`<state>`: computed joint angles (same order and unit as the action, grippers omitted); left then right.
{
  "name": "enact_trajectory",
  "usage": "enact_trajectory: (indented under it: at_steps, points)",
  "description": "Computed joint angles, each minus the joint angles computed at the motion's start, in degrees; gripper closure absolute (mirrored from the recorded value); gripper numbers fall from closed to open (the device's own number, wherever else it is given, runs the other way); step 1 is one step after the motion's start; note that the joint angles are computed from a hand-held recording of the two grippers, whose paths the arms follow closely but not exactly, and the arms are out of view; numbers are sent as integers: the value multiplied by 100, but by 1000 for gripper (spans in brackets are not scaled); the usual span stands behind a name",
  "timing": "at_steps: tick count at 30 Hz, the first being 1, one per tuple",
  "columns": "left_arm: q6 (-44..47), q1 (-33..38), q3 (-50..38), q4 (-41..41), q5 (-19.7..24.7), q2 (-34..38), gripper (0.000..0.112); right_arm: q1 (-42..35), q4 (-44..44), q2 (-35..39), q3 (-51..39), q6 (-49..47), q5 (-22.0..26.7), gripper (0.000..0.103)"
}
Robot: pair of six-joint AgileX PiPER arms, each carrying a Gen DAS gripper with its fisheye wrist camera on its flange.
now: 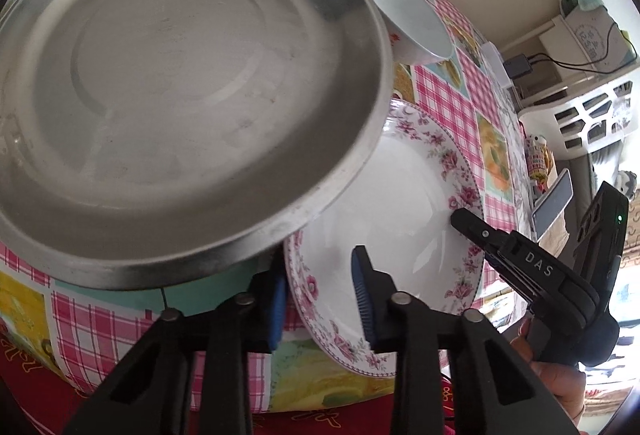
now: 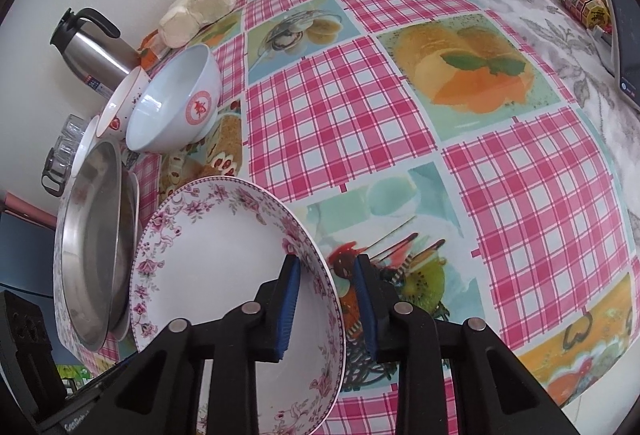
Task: Organize plates and bowls
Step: 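Close both grippers on the floral plate rim and lift it, then carry the floral plate over the steel plate with both grippers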
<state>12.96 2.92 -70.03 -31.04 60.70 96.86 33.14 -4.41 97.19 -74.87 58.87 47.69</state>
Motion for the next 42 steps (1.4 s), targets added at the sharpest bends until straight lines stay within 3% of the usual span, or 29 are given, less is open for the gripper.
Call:
enact_trajectory:
  at_steps: [7,15,28,42]
  points:
    - [77,-88,34,41,-109,-5,92,34,-42,42,-48,-10,14,73]
    - [156,-377,-49,82,-191,56,92,-168,148,-280,428,-65,-330,79]
    - [419,-660,-423,-55,-304,369,92,-376,137,-770,1058,69,-671,80]
    - [865,-659,-532,-307,-288,142,92,-279,-362,-1081,1151,600,-661,80]
